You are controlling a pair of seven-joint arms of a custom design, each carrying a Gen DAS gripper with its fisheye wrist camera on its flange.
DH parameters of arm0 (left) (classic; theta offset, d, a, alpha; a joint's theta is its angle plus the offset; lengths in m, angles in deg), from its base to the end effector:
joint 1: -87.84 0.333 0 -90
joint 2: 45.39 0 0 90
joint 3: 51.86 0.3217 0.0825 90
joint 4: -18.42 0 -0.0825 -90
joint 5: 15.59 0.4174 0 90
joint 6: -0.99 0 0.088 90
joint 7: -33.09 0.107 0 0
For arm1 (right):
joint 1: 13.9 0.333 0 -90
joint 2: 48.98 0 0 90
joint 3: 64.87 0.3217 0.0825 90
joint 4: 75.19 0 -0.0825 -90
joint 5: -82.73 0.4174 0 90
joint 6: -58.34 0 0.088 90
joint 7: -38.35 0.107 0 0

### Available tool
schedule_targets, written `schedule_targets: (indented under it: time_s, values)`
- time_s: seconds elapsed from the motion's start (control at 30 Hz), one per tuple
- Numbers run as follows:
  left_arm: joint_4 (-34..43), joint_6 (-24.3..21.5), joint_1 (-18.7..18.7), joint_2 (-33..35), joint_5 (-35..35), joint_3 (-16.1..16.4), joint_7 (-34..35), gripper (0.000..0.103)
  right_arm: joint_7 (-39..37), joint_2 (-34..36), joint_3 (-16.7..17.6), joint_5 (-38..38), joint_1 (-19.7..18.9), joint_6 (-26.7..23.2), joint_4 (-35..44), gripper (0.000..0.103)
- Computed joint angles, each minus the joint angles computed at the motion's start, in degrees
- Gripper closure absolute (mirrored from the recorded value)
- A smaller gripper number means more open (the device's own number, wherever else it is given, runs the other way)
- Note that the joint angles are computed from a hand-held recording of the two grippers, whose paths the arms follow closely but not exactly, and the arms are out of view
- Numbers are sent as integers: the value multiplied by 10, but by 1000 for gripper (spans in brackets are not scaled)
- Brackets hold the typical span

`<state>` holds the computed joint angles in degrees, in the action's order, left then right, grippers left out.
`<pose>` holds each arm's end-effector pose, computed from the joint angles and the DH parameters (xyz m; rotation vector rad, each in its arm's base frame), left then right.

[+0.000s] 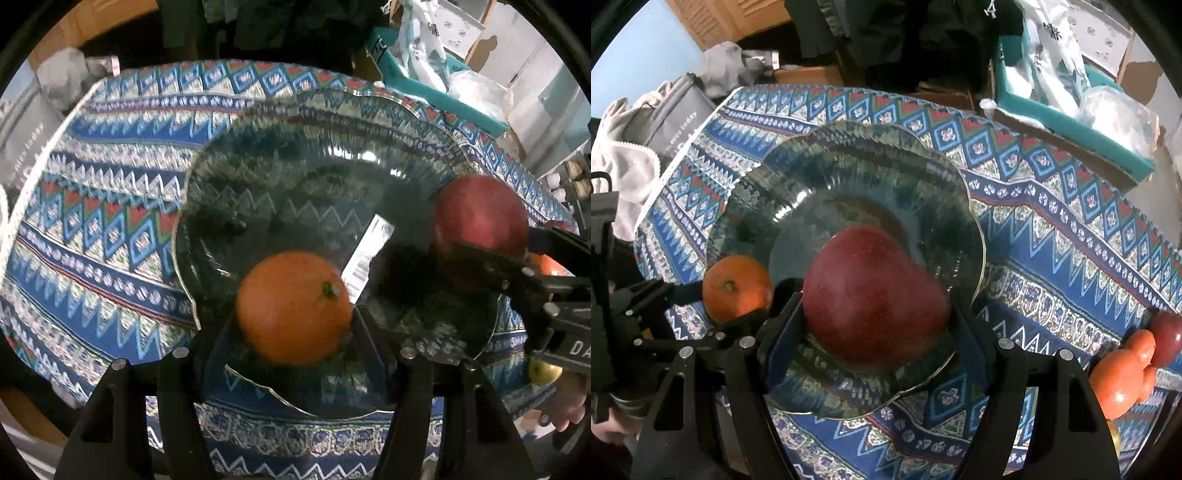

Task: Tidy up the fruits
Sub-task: 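Release the orange onto the glass plate while right tool releases the red fruit there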

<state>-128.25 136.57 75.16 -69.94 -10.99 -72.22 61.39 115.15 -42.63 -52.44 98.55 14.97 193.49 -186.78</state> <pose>0.3799 -0.2438 0.4128 -2.4872 1.5381 -0.3128 0.4813 0.4228 0.4469 -2.5445 1.0630 0.0799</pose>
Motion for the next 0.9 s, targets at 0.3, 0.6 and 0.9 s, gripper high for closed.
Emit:
schedule_targets:
  time_s: [0.3, 0.6, 0.9]
  values:
    - [-1, -3, -2, -21, 4, -4, -4, 33, -6, 8, 1, 3, -2, -17, 9, 27]
    - [-7, -5, 0, -43, 2, -9, -7, 33, -8, -4, 2, 30, -4, 8, 2, 27]
    - [-1, -7, 7, -68, 16, -21, -19, 33, 6, -34, -7, 34, -4, 46, -2, 27]
